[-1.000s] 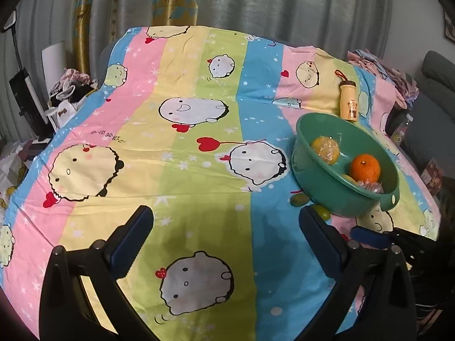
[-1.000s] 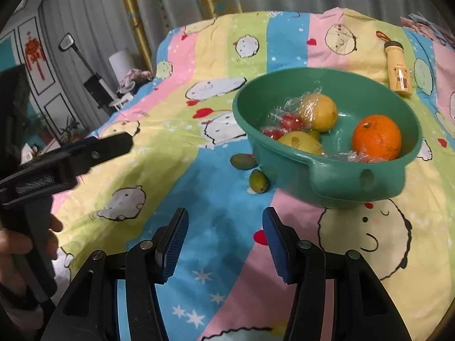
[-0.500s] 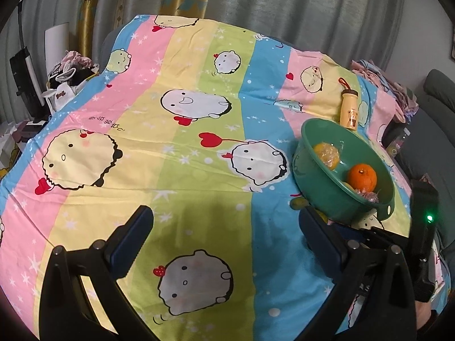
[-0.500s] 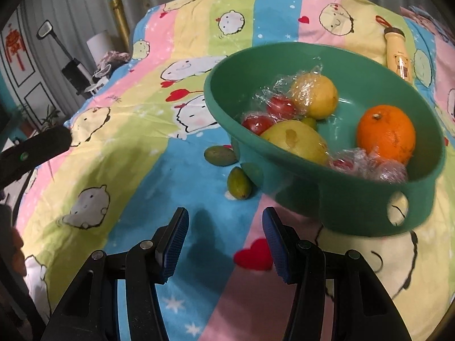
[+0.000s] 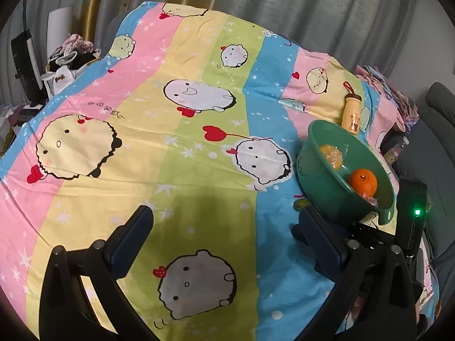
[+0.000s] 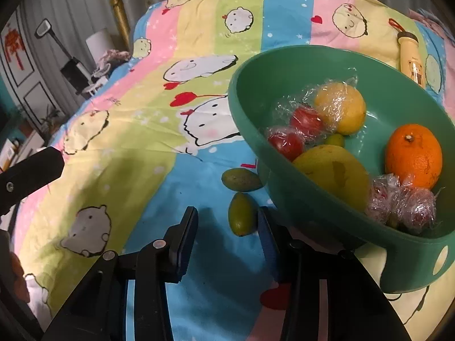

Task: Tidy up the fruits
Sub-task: 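Grasp a small green fruit with the right gripper while the left gripper grasps another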

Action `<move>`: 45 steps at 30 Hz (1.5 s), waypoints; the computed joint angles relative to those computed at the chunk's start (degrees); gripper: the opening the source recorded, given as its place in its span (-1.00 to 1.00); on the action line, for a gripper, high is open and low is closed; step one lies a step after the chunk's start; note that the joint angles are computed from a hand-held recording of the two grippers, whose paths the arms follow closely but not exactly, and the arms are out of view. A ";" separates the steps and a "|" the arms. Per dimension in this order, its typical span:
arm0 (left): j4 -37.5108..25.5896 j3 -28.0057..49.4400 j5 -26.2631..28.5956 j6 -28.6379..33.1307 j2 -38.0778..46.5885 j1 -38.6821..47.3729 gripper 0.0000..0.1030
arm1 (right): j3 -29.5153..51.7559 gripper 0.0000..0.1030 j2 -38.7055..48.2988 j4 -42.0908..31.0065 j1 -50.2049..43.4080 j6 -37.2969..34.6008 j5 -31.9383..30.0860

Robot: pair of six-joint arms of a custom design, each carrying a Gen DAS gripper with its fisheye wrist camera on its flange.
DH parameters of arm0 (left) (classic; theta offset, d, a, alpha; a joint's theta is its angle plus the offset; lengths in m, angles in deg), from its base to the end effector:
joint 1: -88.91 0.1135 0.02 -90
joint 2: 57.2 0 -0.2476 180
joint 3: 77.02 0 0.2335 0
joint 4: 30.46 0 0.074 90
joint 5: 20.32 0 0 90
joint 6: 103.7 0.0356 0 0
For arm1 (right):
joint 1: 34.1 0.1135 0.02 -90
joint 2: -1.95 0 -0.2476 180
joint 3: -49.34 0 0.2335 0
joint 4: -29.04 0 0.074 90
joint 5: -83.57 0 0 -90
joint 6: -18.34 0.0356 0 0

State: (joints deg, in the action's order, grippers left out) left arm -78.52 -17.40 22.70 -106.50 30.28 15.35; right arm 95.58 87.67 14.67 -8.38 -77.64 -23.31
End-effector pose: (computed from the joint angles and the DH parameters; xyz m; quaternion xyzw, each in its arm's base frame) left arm 0.0927 -0.2223 0.1564 -0.2003 0.8893 -0.0646 0.4061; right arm 0.2167 0.1159 0.1247 -0.3006 0.8922 0.1901 0.2784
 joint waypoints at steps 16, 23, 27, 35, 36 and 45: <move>19.73 -4.41 4.27 19.19 0.56 1.68 0.97 | -1.92 -0.60 -8.02 -11.51 -12.27 -10.32 -16.67; 30.25 -2.34 7.79 34.61 6.20 3.70 0.91 | -1.88 -0.60 -9.50 -24.35 -29.32 -26.41 -28.74; 35.19 -0.46 14.20 45.15 10.54 8.83 0.68 | 2.46 -0.60 -4.34 -29.19 -36.08 -31.09 -33.39; 37.66 5.02 26.51 55.88 18.42 17.63 0.38 | 6.22 -0.60 0.18 -32.94 -39.64 -33.39 -37.20; 38.16 5.47 27.14 57.15 18.91 18.05 0.38 | 6.41 -0.60 0.74 -33.28 -39.84 -33.92 -37.16; 36.59 10.36 30.80 66.58 22.97 18.86 -0.10 | 7.44 -0.60 2.79 -33.99 -41.05 -34.89 -37.27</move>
